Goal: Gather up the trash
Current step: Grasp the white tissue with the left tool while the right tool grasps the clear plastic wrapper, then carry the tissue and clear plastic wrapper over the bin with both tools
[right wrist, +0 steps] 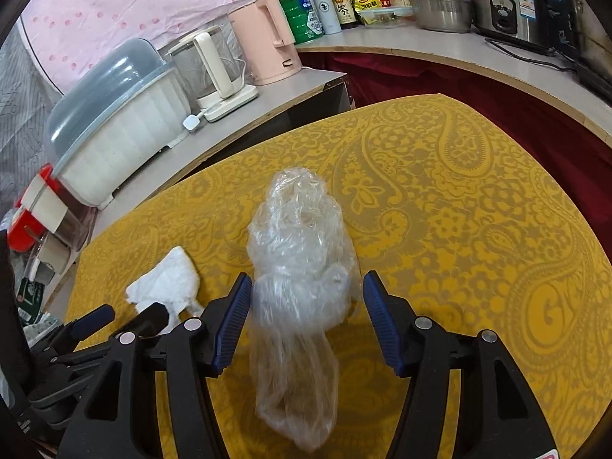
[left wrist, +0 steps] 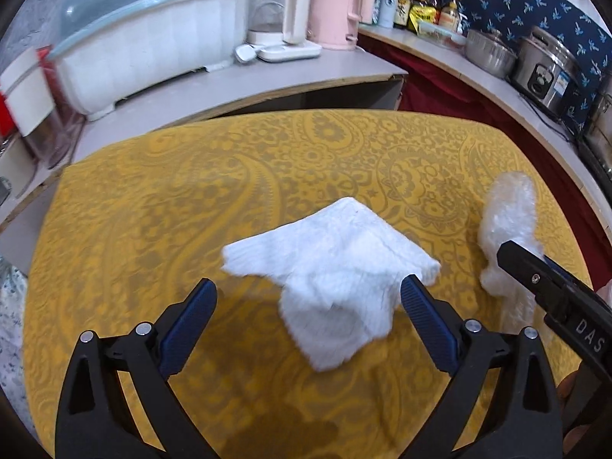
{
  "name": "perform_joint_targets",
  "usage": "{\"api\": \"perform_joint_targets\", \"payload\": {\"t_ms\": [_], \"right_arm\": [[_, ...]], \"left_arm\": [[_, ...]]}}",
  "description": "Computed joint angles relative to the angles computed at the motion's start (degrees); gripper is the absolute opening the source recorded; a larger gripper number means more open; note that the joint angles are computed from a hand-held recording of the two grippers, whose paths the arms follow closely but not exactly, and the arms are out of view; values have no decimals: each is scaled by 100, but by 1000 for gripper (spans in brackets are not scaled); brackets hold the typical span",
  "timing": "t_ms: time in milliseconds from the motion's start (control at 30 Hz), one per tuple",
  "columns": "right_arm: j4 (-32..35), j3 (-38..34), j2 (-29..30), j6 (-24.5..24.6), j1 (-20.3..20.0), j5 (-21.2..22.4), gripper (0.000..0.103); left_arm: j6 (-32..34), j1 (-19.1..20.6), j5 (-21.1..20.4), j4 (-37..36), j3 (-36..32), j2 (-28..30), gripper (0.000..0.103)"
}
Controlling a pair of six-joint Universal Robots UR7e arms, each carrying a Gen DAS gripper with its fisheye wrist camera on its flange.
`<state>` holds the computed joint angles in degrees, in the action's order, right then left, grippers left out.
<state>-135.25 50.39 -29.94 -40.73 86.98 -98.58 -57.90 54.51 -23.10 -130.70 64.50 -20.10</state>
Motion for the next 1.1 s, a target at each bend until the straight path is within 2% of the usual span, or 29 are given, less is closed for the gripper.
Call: {"api": "perform_joint_targets", "payload": {"t_ms": [67,100,133,233,300,333,367,467,733,933,1100], "right_arm": [[80,-111,78,7,-6,-24,56],[26,-84,80,-12,-16,-22,52],[-13,-76,86,-43,-20,-12,48],[-3,-38,63,-108,-35,26,42],[65,-11,30,-128,-41,58,39],[86,42,-16,-137,-54,85,38],[112,94,-60,-142,-60,109,38],[18,411,-296,-215,-77,180,37],[-77,938,-1027,-227,-171,520,37],[-95,1075,-1556,-161,-326,829,37],[-77,1058,-1888,-117,-498,1063,37]], "left_arm": [[219,52,-50,-186,-103,85,89],[341,69,-99,-324,-118,110,83],[368,73,-88,-335,-135,128,83],[694,39,-36,-549,-198,225,64],[899,19,-106,-687,-257,274,35],[944,4,-208,-708,-281,281,27],[997,0,-326,-791,-286,278,16],[851,-70,-433,-751,-308,276,12],[568,-497,-271,-402,-504,356,11],[546,-889,-112,-65,-988,620,11],[742,-1167,-30,211,-1723,1061,11]]}}
